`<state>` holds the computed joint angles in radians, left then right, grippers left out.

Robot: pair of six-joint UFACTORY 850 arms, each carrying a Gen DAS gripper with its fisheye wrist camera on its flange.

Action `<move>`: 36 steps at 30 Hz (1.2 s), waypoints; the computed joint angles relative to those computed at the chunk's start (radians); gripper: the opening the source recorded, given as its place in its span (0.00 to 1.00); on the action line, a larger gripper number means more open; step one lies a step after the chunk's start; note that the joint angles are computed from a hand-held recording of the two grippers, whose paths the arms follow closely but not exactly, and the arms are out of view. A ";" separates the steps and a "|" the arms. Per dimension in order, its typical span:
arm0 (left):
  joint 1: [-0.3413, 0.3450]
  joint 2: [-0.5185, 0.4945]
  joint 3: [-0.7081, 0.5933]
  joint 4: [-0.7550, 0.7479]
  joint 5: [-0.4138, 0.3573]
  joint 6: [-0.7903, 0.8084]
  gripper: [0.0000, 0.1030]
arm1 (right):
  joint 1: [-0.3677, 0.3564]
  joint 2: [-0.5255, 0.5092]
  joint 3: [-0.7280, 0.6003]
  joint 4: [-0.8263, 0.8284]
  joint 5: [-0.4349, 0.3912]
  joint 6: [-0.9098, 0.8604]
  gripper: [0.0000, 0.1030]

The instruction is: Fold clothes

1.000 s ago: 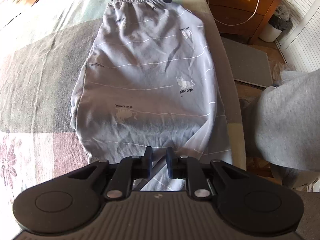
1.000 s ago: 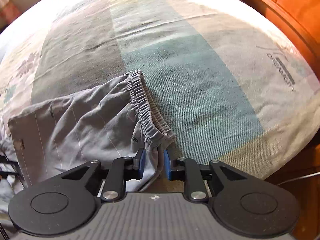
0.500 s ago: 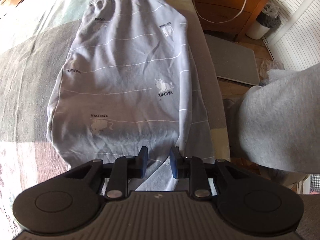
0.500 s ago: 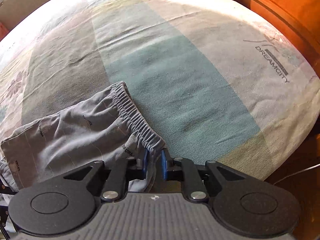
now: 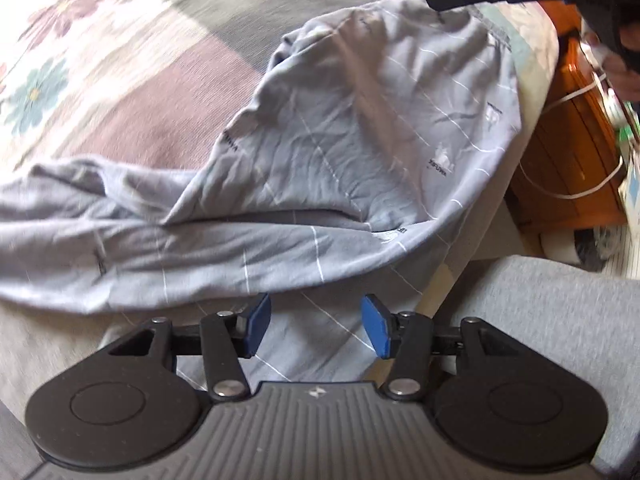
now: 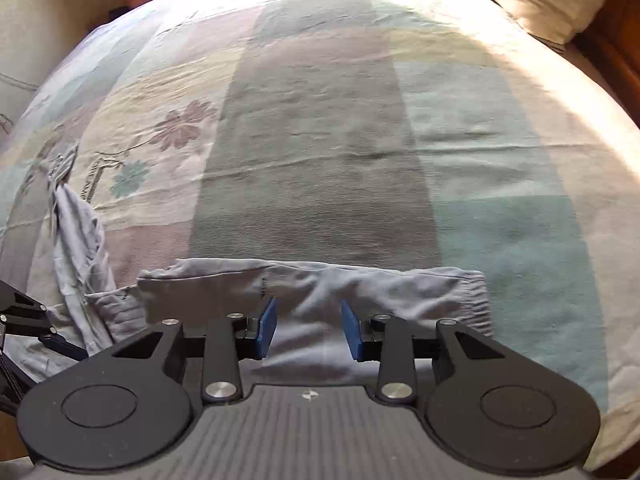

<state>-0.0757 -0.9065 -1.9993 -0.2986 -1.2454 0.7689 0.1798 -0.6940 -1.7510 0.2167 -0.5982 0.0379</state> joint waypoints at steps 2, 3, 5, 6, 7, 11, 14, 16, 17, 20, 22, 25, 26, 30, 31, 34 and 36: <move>0.011 0.009 0.036 -0.025 0.025 -0.051 0.56 | 0.008 -0.043 -0.061 0.066 -0.028 -0.096 0.39; 0.016 0.012 0.053 -0.033 0.039 -0.078 0.58 | 0.009 -0.062 -0.090 0.094 -0.049 -0.141 0.39; 0.034 0.007 0.070 -0.080 0.043 -0.119 0.67 | 0.008 -0.101 -0.149 0.143 -0.100 -0.225 0.40; 0.048 0.000 0.070 -0.135 0.029 -0.121 0.75 | 0.008 -0.122 -0.182 0.164 -0.128 -0.262 0.40; 0.059 -0.010 0.067 -0.183 0.013 -0.126 0.89 | 0.005 -0.141 -0.211 0.186 -0.156 -0.303 0.40; 0.059 -0.044 0.027 -0.220 -0.024 -0.186 0.99 | -0.010 -0.195 -0.302 0.228 -0.216 -0.402 0.41; 0.055 -0.043 0.015 -0.207 -0.019 -0.261 0.98 | -0.016 -0.228 -0.357 0.233 -0.235 -0.422 0.41; 0.055 -0.009 0.048 -0.186 0.036 -0.281 0.98 | -0.019 -0.245 -0.385 0.243 -0.246 -0.439 0.41; 0.058 0.008 0.062 -0.178 0.064 -0.284 0.97 | -0.020 -0.247 -0.388 0.250 -0.249 -0.452 0.42; 0.088 0.053 0.104 -0.182 0.169 -0.283 0.98 | -0.022 -0.253 -0.400 0.269 -0.257 -0.489 0.43; 0.111 0.075 0.126 -0.197 0.241 -0.293 0.98 | -0.018 -0.253 -0.392 0.273 -0.254 -0.498 0.43; 0.165 0.056 0.119 -0.287 0.324 -0.332 0.97 | -0.003 -0.247 -0.375 0.257 -0.239 -0.482 0.43; 0.179 0.042 0.111 -0.325 0.336 -0.334 0.97 | 0.002 -0.246 -0.371 0.258 -0.237 -0.476 0.43; 0.222 -0.015 0.090 -0.495 0.340 -0.258 0.97 | 0.026 -0.249 -0.372 0.269 -0.239 -0.477 0.43; 0.228 -0.025 0.092 -0.539 0.340 -0.225 0.97 | 0.032 -0.251 -0.373 0.265 -0.237 -0.474 0.43; 0.242 -0.042 0.096 -0.670 0.334 -0.133 0.98 | 0.046 -0.259 -0.383 0.254 -0.232 -0.454 0.43; 0.250 -0.068 0.074 -0.738 0.312 -0.101 0.98 | 0.054 -0.265 -0.390 0.251 -0.231 -0.439 0.43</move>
